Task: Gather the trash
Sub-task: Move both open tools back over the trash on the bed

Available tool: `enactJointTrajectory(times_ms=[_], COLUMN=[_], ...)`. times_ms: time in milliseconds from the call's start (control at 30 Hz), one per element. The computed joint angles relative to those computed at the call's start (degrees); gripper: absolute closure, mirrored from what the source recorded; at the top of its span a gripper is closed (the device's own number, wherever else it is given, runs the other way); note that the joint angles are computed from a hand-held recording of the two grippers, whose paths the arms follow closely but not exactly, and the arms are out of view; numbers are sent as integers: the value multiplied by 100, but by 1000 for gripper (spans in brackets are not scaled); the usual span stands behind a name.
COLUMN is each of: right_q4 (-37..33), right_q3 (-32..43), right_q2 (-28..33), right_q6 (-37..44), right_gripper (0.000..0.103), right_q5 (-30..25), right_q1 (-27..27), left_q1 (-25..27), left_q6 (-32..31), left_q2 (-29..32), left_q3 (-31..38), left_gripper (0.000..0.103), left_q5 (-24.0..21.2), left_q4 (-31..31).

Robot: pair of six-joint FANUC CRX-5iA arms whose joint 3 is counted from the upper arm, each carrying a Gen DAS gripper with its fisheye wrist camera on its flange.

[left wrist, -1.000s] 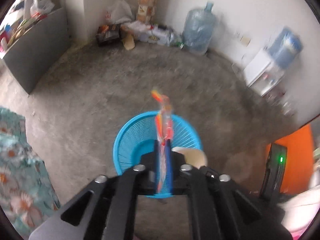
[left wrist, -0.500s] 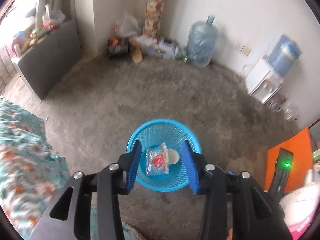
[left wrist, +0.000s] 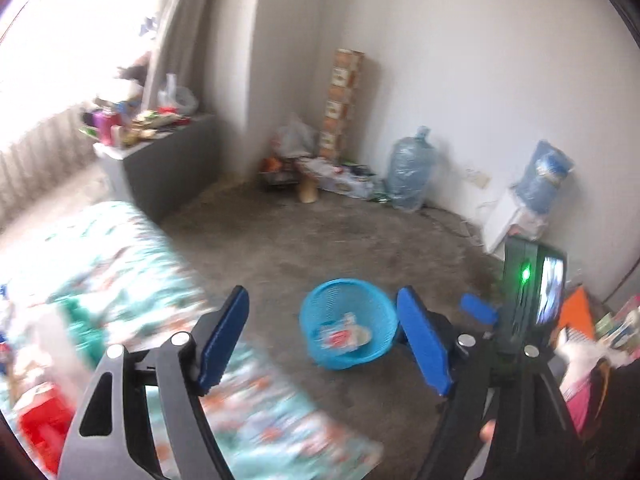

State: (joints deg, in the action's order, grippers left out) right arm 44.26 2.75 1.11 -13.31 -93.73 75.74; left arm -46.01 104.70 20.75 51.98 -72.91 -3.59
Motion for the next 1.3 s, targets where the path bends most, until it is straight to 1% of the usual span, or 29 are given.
enactJointTrajectory(times_ms=[67, 100, 133, 200, 233, 300, 333, 400, 467, 533, 633, 733, 767, 867, 900, 967, 1033, 1067, 1100, 1133, 1200, 1300], right_q4=[166, 302, 487, 778, 885, 1067, 1135, 1201, 1213, 1060, 880, 808, 819, 869, 877, 820, 654, 403, 196, -58, -662, -1515], right_q3=[351, 442, 532, 681, 704, 688, 597, 486, 321, 337, 483, 498, 402, 485, 460, 472, 481, 521, 568, 645, 971, 1488], right_q2=[307, 424, 551, 716, 761, 785, 726, 656, 552, 546, 636, 640, 567, 602, 574, 573, 577, 587, 616, 657, 839, 1121], right_q6=[468, 563, 683, 906, 980, 1056, 1027, 951, 862, 956, 1125, 1176, 1187, 1060, 992, 923, 966, 1057, 1149, 1274, 1700, 2376], right_gripper=[7, 7, 7, 7, 7, 7, 7, 7, 7, 7, 7, 7, 7, 7, 7, 7, 7, 9, 13, 16, 24, 31], right_q5=[-174, -254, -300, -290, -220, 82, 360, 787, 1202, 1475, 1756, 2119, 2400, 2880, 3119, 3415, 3846, 4143, 4328, 4479, 4600, 4653], right_q1=[140, 207, 280, 395, 428, 494, 527, 546, 561, 544, 481, 423, 358, 369, 313, 226, 112, 24, -35, -94, -194, -318], left_q1=[105, 162, 225, 316, 370, 426, 454, 521, 723, 948, 1072, 1251, 1310, 1863, 2023, 2478, 2953, 3175, 3499, 3668, 3900, 4278], left_q6=[131, 208, 334, 590, 730, 1041, 1191, 1404, 1545, 1649, 1891, 2008, 2025, 1803, 1733, 1499, 1191, 1014, 750, 626, 450, -138], left_q2=[-499, -705, -959, -1412, -1623, -1968, -2168, -2502, -2862, -3167, -3526, -3834, -3906, -4232, -4317, -4565, -4797, -4908, -5065, -5158, -5294, -5495], left_q3=[-584, -818, -1076, -1524, -1697, -1949, -2097, -2369, -2694, -2996, -3269, -3549, -3637, -4120, -4261, -4687, -5144, -5376, -5697, -5873, -6148, -6674], left_gripper=[26, 20, 17, 16, 14, 10, 7, 6, 6, 6, 6, 6, 6, 6, 6, 6, 6, 6, 6, 6, 6, 6], left_q5=[107, 154, 197, 312, 304, 234, 193, 148, 142, 181, 107, 111, 135, 367, 449, 714, 1046, 1216, 1408, 1489, 1630, 1938], left_q4=[-9, -14, -84, -288, -403, -748, -954, -1204, -1251, -1251, -1577, -1707, -1705, -1199, -1009, -451, 210, 552, 1035, 1272, 1594, 2382])
